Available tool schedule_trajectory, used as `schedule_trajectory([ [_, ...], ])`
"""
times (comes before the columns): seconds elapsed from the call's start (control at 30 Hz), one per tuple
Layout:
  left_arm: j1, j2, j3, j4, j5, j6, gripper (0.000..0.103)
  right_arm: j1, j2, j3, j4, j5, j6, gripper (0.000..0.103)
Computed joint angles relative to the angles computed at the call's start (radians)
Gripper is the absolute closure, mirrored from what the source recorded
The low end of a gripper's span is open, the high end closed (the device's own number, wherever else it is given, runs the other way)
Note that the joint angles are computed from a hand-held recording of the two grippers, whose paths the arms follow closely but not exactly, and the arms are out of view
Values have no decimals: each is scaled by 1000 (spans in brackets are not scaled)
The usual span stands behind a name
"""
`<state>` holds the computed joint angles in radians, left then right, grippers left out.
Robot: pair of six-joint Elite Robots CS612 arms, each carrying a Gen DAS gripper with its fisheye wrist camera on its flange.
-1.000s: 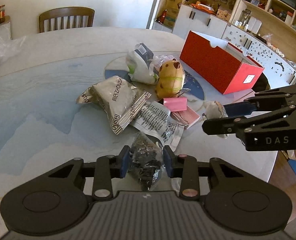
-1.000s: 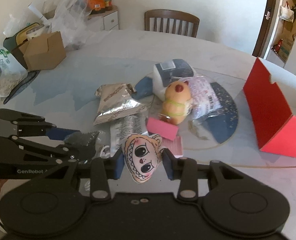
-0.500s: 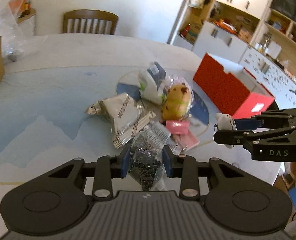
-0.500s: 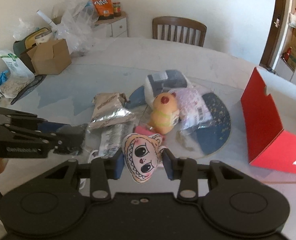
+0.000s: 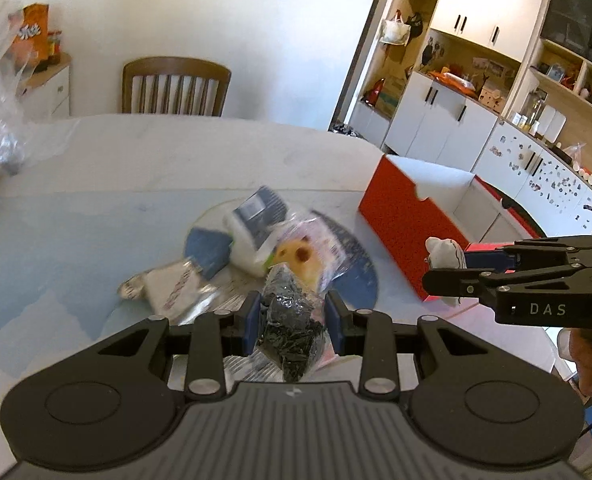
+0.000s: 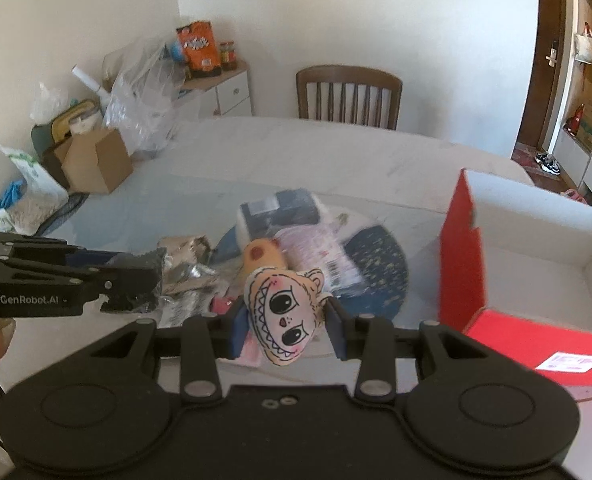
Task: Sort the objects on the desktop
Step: 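Lift and carry black bag with left gripper while right gripper carries plush to red shoebox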
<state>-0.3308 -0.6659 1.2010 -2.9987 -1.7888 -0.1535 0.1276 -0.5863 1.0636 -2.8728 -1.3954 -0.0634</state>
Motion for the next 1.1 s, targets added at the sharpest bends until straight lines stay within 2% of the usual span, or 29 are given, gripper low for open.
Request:
schedule_trajectory([
  [0.37, -49, 9, -46, 3, 64, -13, 70, -51, -19, 44, -68, 29, 14, 63],
  [0.7, -82, 21, -84, 18, 86, 10, 70, -88, -28, 62, -108, 53, 6, 63],
  [0.93, -111, 86, -237, 74, 46, 94, 70, -116, -21, 41, -100, -11, -3, 63],
  [1.1, -137, 175, -426, 201, -2, 171, 70, -138, -4, 6, -48, -73, -2, 63],
])
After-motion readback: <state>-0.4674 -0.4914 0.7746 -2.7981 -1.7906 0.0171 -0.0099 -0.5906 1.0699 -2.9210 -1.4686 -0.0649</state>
